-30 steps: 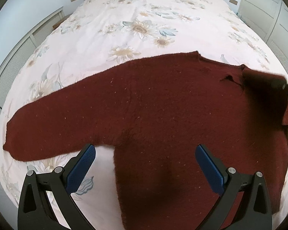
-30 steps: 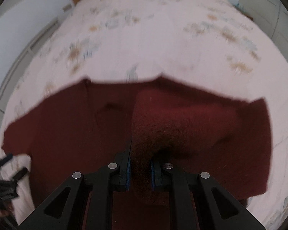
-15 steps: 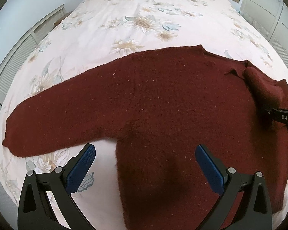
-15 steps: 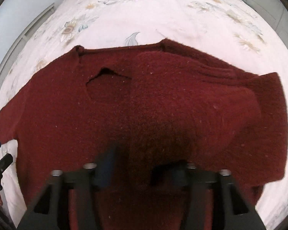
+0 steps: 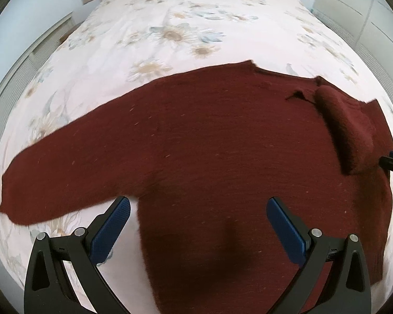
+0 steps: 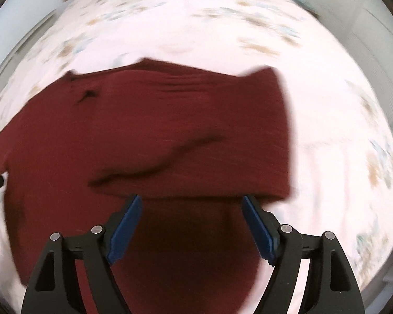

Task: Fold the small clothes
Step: 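Carry the sleeve across the sweater body and release it with the right gripper, then grasp the other sleeve cuff with the left gripper and lift it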

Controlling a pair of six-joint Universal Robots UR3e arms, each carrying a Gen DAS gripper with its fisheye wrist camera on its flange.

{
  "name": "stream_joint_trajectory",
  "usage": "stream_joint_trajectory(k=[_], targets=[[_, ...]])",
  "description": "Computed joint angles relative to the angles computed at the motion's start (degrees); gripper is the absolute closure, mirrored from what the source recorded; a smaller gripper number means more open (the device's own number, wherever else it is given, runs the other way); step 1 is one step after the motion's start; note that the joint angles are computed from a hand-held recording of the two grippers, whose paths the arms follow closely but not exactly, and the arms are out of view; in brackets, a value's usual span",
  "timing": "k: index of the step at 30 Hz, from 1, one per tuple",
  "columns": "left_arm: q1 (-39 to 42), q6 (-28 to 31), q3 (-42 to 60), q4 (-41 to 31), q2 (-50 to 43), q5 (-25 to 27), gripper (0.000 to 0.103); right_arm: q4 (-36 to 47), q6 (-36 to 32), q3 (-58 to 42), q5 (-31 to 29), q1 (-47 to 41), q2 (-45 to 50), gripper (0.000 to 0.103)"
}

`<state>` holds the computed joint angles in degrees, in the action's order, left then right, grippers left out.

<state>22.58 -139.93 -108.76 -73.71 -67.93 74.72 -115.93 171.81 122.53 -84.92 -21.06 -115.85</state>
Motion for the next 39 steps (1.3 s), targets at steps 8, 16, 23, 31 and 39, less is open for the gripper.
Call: stream_joint_trajectory(k=[8, 16, 23, 31, 39], targets=[[-16.52, -6.03, 4.04, 6.17, -8.18, 3.5, 0.001, -1.45, -7.76, 9.69, 0.54, -15.04, -6.93, 0.023], [-34.96, -13.46, 14.76, 12.42, -22.39, 7.59, 0.001, -3.71, -9.02, 12.74, 3.63, -18.36, -6.32, 0.023], [-47.64, -15.7, 24.83, 14.97, -35.19, 12.39, 0.001, -2.26, -12.47, 14.05, 5.49, -22.19, -7.9, 0.023], [-56.79, -14.47, 33.58, 16.43, -47.87, 19.98, 0.001, -3.92, -11.81, 15.5, 5.89, -22.08, -6.91, 0.023], [-57.91, -17.66, 44.47, 10.7, -57.78, 21.51, 0.04, -5.54, -11.54, 15.81, 5.7, -21.73, -5.81, 0.023]])
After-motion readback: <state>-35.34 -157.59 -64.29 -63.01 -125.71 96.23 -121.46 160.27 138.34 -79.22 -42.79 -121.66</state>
